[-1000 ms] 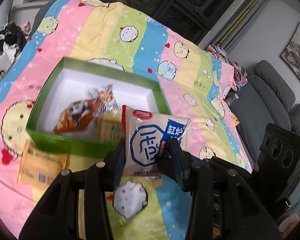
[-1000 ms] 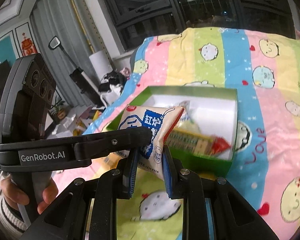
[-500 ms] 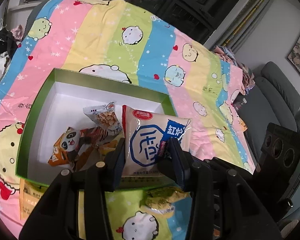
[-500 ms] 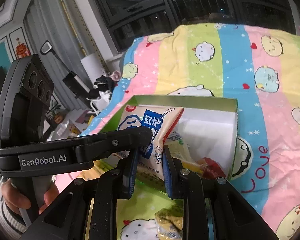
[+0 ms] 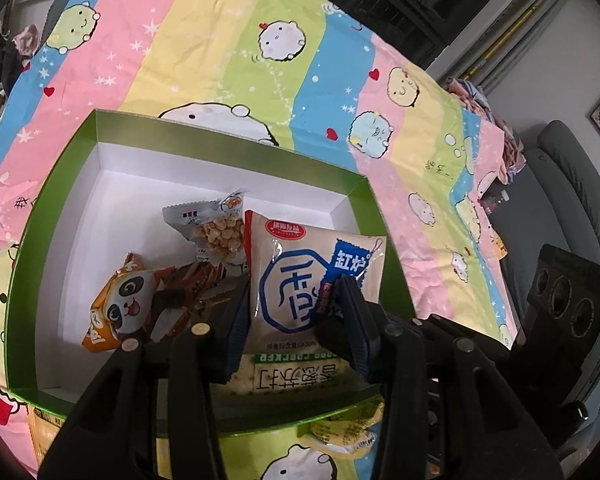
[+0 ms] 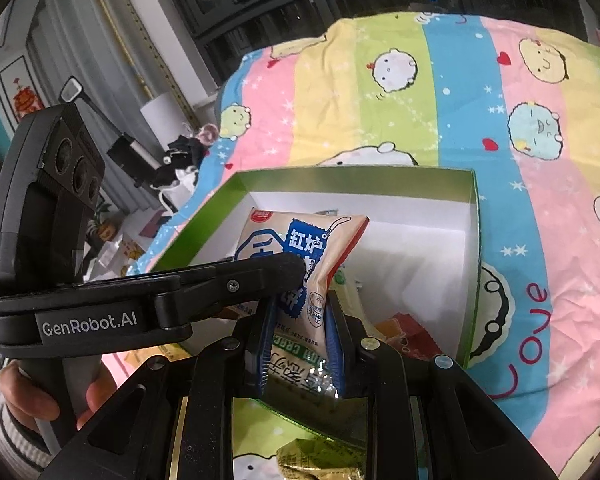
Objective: Organize snacks
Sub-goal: 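Carry the bread bag over the green box and lower it inside, then open the right tool to release the bread bag and withdraw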
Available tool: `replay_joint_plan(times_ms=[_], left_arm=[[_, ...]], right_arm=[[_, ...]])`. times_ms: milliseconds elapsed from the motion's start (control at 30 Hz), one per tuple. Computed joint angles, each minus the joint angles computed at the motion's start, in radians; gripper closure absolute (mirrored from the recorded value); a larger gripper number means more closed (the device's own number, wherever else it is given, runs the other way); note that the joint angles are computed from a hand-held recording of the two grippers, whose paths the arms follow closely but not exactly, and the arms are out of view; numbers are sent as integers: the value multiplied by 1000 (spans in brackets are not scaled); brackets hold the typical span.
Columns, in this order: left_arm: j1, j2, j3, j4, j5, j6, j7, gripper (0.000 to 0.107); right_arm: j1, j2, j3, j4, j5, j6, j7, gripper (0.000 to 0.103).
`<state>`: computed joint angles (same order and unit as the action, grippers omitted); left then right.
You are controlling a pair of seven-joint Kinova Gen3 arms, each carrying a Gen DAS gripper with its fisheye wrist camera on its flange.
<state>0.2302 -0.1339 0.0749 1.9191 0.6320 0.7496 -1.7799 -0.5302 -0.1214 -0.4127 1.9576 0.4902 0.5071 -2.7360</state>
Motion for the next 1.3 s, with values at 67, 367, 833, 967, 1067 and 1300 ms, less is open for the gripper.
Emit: replay_joint_plan(times_ms=[67, 367, 833, 967, 1067, 1300], left_arm=[[-2, 8, 7, -6, -21, 5, 21, 64], [-5, 44, 28, -41, -96, 34, 96, 63], [19, 10, 85, -49, -313, -9, 319, 38], [29, -15, 87, -47, -356, -14, 365, 28], [31, -49, 89, -37, -380, -24, 396, 19], [23, -144, 122, -20, -466, -16, 476, 7]], right_arm=[[-4, 11, 3, -9, -7, 12, 9, 77], [-38, 41, 43, -34, -63, 51, 48, 77], [-68, 35, 24, -54, 24, 130, -77, 53], [-76, 23, 6, -61, 64, 155, -117, 49], [-82, 8, -27, -68, 125, 201, -172, 44], [-92, -47, -100, -66, 199, 285, -267, 31]])
